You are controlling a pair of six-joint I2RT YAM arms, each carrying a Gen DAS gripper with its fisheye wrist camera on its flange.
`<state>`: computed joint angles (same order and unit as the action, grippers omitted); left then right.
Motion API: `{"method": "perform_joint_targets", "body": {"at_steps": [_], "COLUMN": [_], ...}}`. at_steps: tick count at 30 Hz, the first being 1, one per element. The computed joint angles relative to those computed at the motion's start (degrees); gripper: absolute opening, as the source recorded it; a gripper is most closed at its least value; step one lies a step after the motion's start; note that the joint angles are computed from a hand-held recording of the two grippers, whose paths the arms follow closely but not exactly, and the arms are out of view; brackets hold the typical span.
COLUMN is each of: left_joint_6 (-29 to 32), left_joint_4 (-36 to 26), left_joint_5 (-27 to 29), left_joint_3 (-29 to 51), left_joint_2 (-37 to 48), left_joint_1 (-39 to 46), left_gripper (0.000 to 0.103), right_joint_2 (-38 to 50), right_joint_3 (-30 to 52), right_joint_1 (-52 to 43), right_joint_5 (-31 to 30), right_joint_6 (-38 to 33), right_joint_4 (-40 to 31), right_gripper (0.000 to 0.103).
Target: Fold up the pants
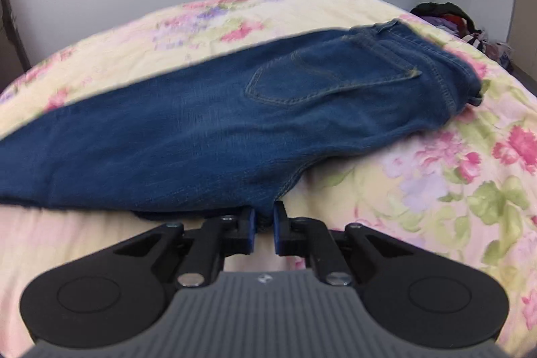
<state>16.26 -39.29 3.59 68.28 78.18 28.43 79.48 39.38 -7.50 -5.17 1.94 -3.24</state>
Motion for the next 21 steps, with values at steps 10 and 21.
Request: {"method": "perform_joint_targets", "body": {"at_steps": [10,21], "left_joint_6": [-8.82,-48.21], "left_joint_4": [-1.92,23.00], "left_joint_5": [14.34,34.55], "left_joint_3": [0.38,-2.48], "left_joint_2": [2.30,16.92], "left_joint_1": [16.99,32.06], "left_gripper": [0.018,0.067], "right_joint_2": [-1.49,-6.11], "right_joint_3": [-0.17,0.65], "right_joint_1": [1.23,1.98], "right_joint_5": [3.82,-2.16], "right_joint_6": [-6.75,-5.58], "right_joint_4": [-7.70,-0.64], "right_gripper": [0.000,0.025]}}
